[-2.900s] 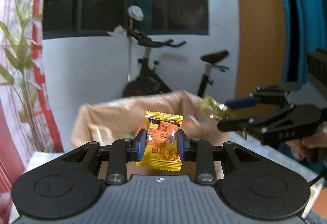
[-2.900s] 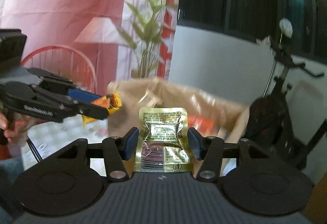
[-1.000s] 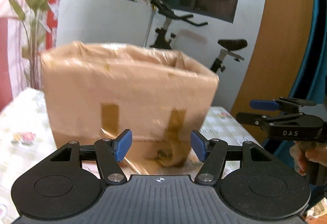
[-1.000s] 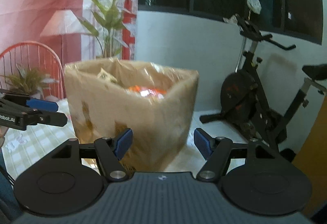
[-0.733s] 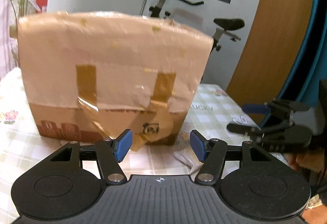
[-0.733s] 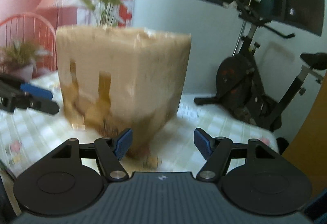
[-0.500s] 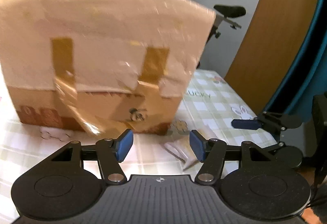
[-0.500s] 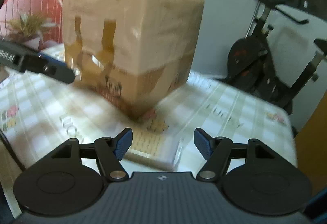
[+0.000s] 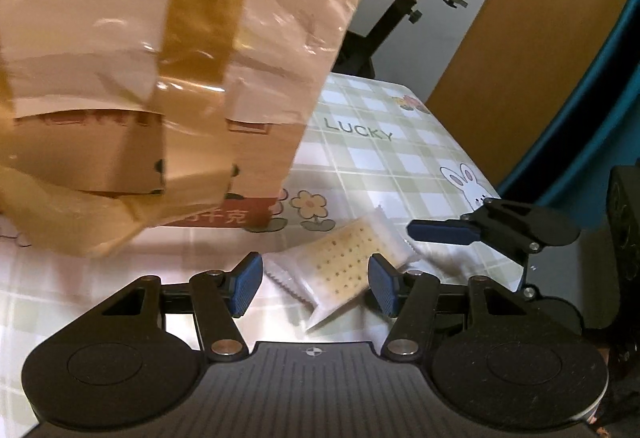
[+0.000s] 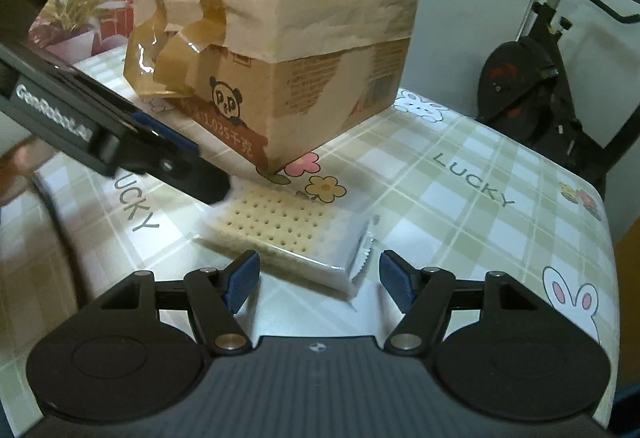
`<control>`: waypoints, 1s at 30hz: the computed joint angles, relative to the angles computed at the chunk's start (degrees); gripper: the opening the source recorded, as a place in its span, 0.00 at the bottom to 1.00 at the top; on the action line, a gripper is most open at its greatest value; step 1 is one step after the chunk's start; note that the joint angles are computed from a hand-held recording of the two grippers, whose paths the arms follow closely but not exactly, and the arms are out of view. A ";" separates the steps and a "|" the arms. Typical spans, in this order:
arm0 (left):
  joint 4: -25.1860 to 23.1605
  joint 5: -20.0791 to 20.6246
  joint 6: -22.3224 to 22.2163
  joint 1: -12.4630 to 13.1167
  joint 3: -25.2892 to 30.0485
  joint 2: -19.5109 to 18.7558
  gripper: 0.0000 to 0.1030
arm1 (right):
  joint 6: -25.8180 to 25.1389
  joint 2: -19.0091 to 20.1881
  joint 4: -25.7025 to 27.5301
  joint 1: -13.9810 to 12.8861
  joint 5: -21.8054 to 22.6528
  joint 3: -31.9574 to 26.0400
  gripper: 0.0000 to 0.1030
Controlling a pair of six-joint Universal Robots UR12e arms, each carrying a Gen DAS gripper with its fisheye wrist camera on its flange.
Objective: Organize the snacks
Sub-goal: 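Grasp the white cracker packet with both grippers and lift it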
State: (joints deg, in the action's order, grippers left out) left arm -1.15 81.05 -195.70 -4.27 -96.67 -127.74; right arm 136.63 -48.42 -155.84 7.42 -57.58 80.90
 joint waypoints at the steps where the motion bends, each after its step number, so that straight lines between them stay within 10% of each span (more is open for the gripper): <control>1: -0.22 0.02 -0.37 -0.04 0.34 -0.32 0.59 | -0.24 0.13 0.24 0.07 -0.04 -0.19 0.67; 30: -0.08 -0.27 0.64 0.10 -2.41 0.99 0.42 | -0.27 -1.70 3.64 1.23 0.97 1.32 0.55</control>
